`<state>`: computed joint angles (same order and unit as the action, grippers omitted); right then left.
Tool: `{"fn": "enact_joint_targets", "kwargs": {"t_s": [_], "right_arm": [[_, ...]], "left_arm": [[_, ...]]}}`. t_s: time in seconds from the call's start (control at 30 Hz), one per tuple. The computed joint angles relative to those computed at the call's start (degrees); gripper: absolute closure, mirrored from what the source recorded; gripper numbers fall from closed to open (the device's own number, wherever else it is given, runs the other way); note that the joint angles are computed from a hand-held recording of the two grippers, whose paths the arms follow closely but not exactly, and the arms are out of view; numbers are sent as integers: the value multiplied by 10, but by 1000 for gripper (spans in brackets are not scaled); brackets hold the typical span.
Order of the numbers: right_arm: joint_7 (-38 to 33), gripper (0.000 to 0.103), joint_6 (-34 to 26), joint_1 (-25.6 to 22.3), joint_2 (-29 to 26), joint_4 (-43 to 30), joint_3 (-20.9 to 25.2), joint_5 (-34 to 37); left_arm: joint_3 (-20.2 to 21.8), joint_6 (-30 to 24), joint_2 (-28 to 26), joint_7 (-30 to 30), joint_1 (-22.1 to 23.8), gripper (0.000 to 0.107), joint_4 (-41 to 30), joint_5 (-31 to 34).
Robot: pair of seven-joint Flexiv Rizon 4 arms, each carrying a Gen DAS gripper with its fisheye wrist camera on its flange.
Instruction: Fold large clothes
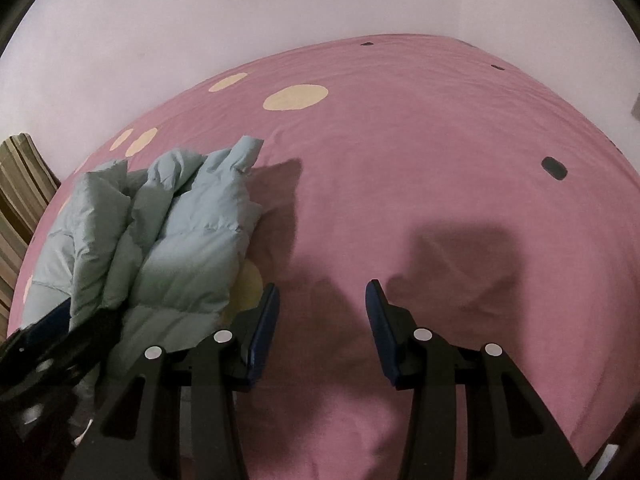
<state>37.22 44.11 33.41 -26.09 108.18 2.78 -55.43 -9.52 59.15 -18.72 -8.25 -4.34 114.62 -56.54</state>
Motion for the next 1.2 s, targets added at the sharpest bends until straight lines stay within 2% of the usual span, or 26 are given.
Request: {"fn": "enact_joint_targets", "kwargs": {"t_s": [0.1, 0.27, 0.37, 0.47, 0.5, 0.53, 0.6, 0.73, 0.87, 0.97, 1.0, 1.03, 1.13, 1.2], "right_arm": [[5, 58, 1, 0, 4, 3, 0, -1], [2, 58, -6, 2, 8, -5, 2, -9], [-5, 58, -4, 5, 6, -18, 1, -18], [-9, 58, 11, 5, 2, -32, -3, -34], [-6, 54, 26, 5, -1, -39, -7, -46], [-3, 44, 38, 4, -5, -46, -11, -56], [2, 38, 60, 5, -15, -61, -20, -78], [-36, 37, 128, -4, -61, -118, -34, -78], [-105, 37, 148, -6, -107, -178, -42, -12], [-139, 37, 179, -11, -132, -202, -44, 35], [-152, 37, 181, -10, -140, -211, -44, 52], [-159, 51, 181, -6, -144, -215, -48, 63], [-179, 75, 200, 4, -149, -217, -63, 85], [-187, 82, 203, 15, -144, -212, -76, 95]], "left_arm": [[6, -48, 23, 7, 14, 45, 2, -11], [24, -66, 37, 24, 21, 44, -11, -49], [31, -59, 27, 18, 33, 41, -38, -74], [33, -25, -3, 10, 46, 36, -75, -94], [33, -13, -16, 1, 50, 34, -89, -88], [37, -4, -35, -18, 55, 32, -108, -67], [40, -4, -68, -59, 69, 32, -139, -21], [38, 18, -125, -128, 88, 32, -188, 34], [24, -4, -158, -179, 115, 32, -220, 71], [4, -16, -173, -192, 134, 32, -232, 90], [-2, -20, -177, -192, 138, 32, -235, 95], [-7, -23, -176, -190, 143, 32, -233, 96], [-21, -32, -178, -176, 151, 32, -232, 99], [-29, -31, -175, -160, 153, 32, -228, 95]]}}
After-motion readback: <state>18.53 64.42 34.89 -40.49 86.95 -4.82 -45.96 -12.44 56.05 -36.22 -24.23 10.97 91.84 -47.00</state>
